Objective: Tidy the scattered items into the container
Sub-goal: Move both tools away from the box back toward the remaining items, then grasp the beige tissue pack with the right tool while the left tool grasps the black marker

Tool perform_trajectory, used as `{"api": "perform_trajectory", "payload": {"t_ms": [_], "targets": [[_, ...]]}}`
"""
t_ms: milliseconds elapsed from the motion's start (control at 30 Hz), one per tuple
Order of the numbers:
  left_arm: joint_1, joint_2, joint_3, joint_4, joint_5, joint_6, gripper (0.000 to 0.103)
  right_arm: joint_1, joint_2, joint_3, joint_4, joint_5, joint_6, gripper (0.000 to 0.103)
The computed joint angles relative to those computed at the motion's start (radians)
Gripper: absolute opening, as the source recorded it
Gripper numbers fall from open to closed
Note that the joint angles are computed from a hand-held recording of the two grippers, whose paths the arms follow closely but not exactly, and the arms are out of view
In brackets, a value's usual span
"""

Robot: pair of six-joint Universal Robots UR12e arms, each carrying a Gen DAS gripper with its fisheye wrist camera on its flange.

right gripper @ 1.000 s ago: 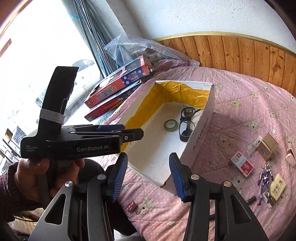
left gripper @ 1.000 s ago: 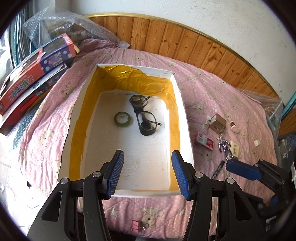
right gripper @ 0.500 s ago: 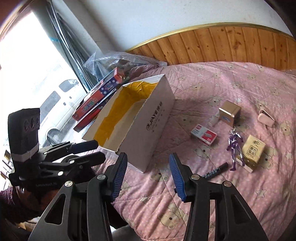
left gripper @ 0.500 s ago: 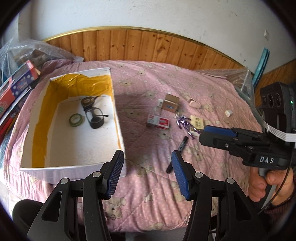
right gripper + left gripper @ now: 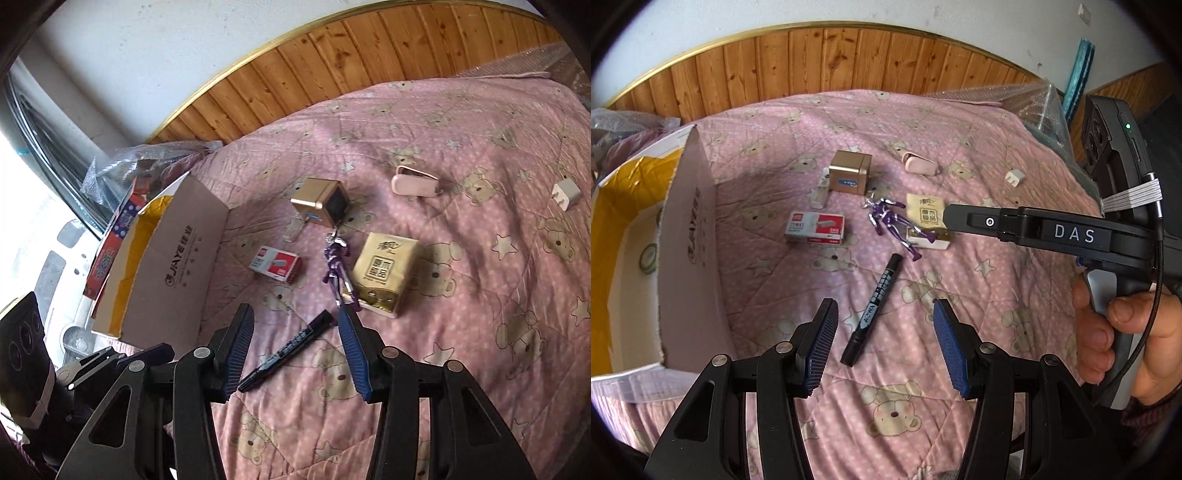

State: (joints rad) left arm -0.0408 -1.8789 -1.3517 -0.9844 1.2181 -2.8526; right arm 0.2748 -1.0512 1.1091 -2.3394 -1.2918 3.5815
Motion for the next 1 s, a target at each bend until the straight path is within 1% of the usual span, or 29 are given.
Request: {"api": "perform_trajectory", "payload": {"t_ms": [233,367,433,500,567,633,667,700,733,767,800,833,867,1000], "targets": [[-0.029,-0.056,0.02,-0.023,0.036,0.016,0.057,-0.011,0.041,-0.039,0.063,-0.101,0.073,0.049],[-0.037,-0.075,0.02,-0.007,0.063,0.014,0.057,-0.016,0.086,-0.093,0.11,-0.118,0.087,0.049],[-0.039,-0.086,0.025,-0.004,0.077,0.003,0.057,-0.015,0.113,-0.129,0.141,-0.119,0.076,0.049],[-0.039,-0.097,0.031,-0.008,0.095,-0.012,0.057,-0.009,0.135,-0.157,0.162,-0.131,0.062,0.054],[-0.042,-0.11,0.04,-0.022,0.136,-0.029,0.056,0.0,0.155,-0.185,0.2,-0.152,0.024,0.059],[-0.043,-0.11,0.027,0.017,0.148,-0.032,0.054,0.013,0.164,-0.19,0.192,-0.193,-0.029,0.063],[-0.046,-0.11,0.025,0.027,0.158,-0.028,0.053,0.02,0.168,-0.198,0.198,-0.218,-0.054,0.06],[-0.05,-0.109,0.021,0.039,0.168,-0.023,0.043,0.021,0.167,-0.195,0.189,-0.222,-0.058,0.054],[-0.052,-0.108,0.018,0.049,0.175,-0.021,0.04,0.02,0.164,-0.19,0.18,-0.214,-0.056,0.04],[-0.052,-0.109,0.018,0.055,0.178,-0.024,0.027,0.018,0.162,-0.187,0.181,-0.207,-0.051,0.034],[-0.05,-0.109,0.021,0.051,0.177,-0.03,0.016,0.016,0.157,-0.181,0.175,-0.204,-0.044,0.032],[-0.047,-0.111,0.027,0.042,0.171,-0.038,0.013,0.014,0.15,-0.171,0.163,-0.197,-0.033,0.028],[-0.042,-0.111,0.031,0.034,0.159,-0.048,0.013,0.011,0.142,-0.16,0.149,-0.19,-0.018,0.026],[-0.027,-0.097,0.019,0.045,0.127,-0.081,0.013,0.007,0.116,-0.133,0.103,-0.186,0.016,0.025]]}}
